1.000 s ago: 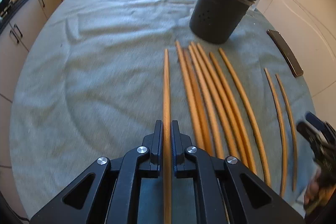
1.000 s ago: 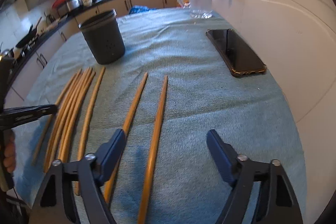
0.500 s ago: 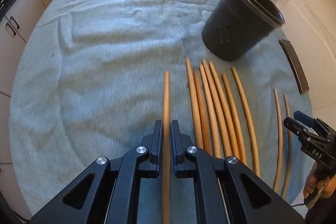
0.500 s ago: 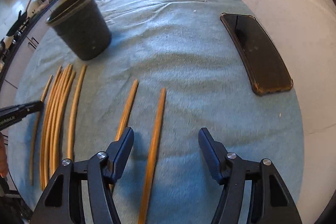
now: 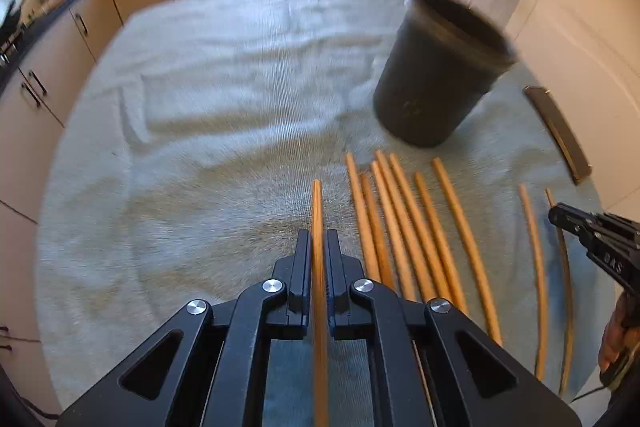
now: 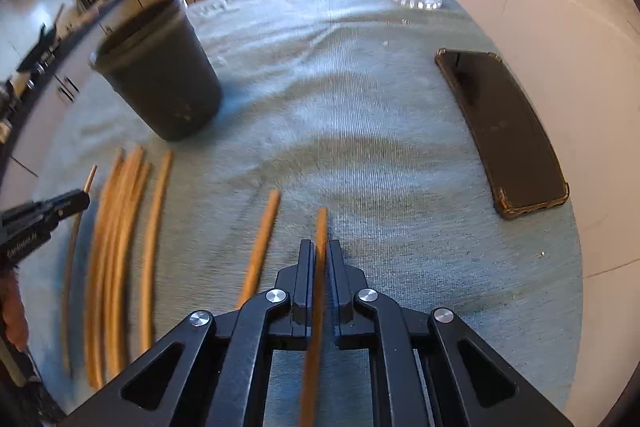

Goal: Organize utensils
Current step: 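Close the left gripper on one wooden chopstick while the right gripper grasps another, then lift and carry the chopstick in the left gripper to the black cup while the right does likewise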

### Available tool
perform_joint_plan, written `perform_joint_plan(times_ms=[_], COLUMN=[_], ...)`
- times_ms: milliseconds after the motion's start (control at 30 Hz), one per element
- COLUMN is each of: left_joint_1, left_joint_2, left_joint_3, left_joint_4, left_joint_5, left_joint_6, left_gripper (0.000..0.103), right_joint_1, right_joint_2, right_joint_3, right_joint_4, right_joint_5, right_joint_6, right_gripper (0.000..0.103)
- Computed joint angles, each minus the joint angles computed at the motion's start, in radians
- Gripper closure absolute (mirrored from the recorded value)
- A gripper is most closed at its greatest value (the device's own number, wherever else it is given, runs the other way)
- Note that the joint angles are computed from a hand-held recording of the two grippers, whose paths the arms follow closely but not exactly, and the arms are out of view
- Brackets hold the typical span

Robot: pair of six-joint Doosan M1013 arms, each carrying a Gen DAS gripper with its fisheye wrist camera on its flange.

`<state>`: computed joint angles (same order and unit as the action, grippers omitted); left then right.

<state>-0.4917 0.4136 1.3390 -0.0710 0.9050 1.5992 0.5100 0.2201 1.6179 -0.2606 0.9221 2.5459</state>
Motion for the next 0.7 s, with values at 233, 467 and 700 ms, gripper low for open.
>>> perform_joint_plan(times_ms=[233,467,700], left_joint_1=[0.004,-0.003,-0.030], left_joint_2=[-0.141,-0.242,-0.335], left_joint_3=[0.115,0.192,0.283], left_joint_4=[-0.053,-0.113,-0.117], left_joint_5=[-0.146,-0.252,-0.372], left_joint_6=[0.075,0.148,0.212], left_gripper=[0.097,0.097,0.097], right_joint_1=[0.060,0.132,0.201], right_joint_2=[-0.072,-0.122,-0.164], right_joint_3=[0.022,0.034,0.043], right_joint_4=[-0.163,-0.342,-0.509], right_joint_5=[-0.063,-0.070,-0.058], right_joint_6=[0.119,0.239,0.339], right_gripper=[0.096,0.096,0.096])
